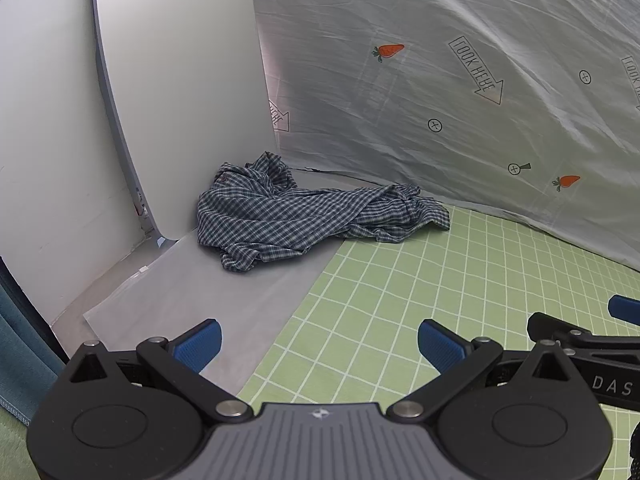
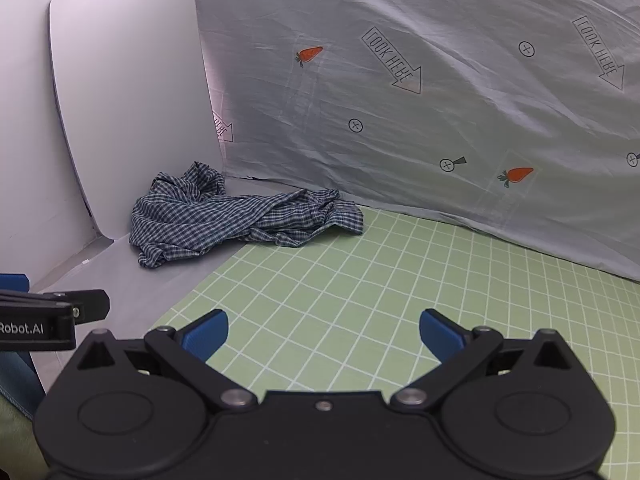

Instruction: Fold clothes

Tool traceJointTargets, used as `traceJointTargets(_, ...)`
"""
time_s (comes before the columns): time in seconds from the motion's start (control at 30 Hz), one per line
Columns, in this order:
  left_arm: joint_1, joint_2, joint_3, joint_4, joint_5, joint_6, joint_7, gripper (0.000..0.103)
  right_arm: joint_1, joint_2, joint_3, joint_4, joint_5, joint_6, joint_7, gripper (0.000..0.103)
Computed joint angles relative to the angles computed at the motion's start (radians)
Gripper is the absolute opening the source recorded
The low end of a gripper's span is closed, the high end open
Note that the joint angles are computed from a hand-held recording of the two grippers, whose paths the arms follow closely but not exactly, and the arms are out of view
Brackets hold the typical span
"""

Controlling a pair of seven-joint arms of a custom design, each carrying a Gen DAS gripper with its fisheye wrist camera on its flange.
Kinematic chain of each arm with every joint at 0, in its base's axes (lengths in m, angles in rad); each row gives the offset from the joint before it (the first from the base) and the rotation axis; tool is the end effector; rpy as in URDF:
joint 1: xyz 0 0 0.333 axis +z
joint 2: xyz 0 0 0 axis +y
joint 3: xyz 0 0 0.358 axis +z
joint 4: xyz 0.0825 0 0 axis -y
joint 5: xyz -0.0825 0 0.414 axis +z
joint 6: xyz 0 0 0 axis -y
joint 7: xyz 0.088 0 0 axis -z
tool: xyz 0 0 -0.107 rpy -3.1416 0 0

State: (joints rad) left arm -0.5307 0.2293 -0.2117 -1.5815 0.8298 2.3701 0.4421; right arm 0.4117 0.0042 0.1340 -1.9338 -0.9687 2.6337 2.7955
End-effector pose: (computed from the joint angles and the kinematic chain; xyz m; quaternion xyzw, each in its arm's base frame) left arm 0.5435 -0.4641 0.6071 -0.6299 0.6538 -0.3050 0.2876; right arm 0.5299 0.3455 0.5833 -0.6342 0.6191 -0.3195 0.3353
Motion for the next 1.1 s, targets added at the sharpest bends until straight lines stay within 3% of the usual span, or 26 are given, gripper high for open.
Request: traceJointTargets(1.1,-0.001,-0.002,-0.001,-0.004,0.012,-0.012,-0.002,0.103,-0.002,-0.003,0.0,-0.006,-0.002,0.01,0.0,0.103)
